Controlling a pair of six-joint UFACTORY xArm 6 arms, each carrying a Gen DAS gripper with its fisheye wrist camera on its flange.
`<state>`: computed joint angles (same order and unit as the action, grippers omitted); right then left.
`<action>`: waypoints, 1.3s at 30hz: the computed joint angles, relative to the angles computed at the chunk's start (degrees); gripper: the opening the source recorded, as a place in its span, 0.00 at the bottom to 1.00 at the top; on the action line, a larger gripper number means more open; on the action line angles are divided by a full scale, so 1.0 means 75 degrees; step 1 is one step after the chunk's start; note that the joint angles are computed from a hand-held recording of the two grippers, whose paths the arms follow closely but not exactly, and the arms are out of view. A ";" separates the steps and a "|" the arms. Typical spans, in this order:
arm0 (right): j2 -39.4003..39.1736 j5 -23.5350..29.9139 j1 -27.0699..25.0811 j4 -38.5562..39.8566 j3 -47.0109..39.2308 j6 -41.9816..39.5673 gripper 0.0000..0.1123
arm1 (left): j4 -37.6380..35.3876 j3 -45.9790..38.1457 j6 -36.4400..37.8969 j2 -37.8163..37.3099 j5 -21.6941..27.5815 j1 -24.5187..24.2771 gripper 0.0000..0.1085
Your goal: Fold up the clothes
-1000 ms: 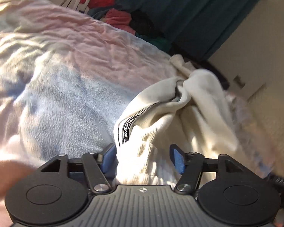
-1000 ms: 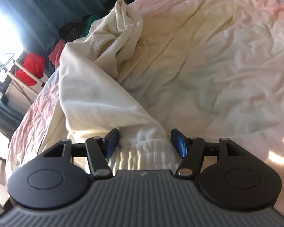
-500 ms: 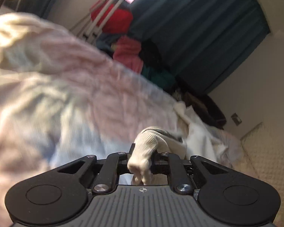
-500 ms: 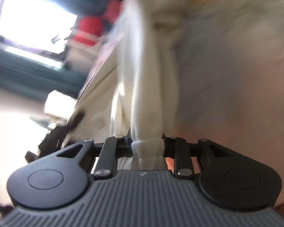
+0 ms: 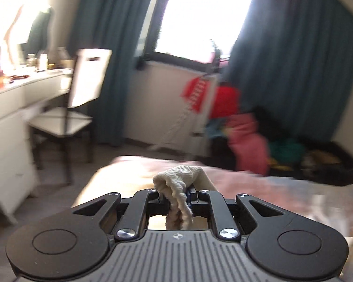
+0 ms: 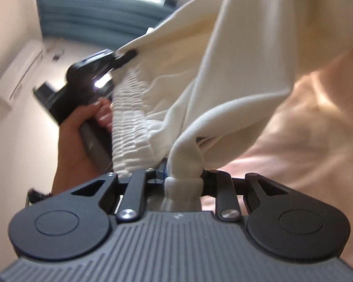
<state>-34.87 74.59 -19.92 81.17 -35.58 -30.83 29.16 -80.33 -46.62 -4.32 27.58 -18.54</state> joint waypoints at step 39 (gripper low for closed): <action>-0.0128 0.0246 -0.5149 -0.1605 -0.1268 -0.5941 0.68 | 0.4541 0.3632 -0.5694 -0.3185 0.2520 -0.5617 0.81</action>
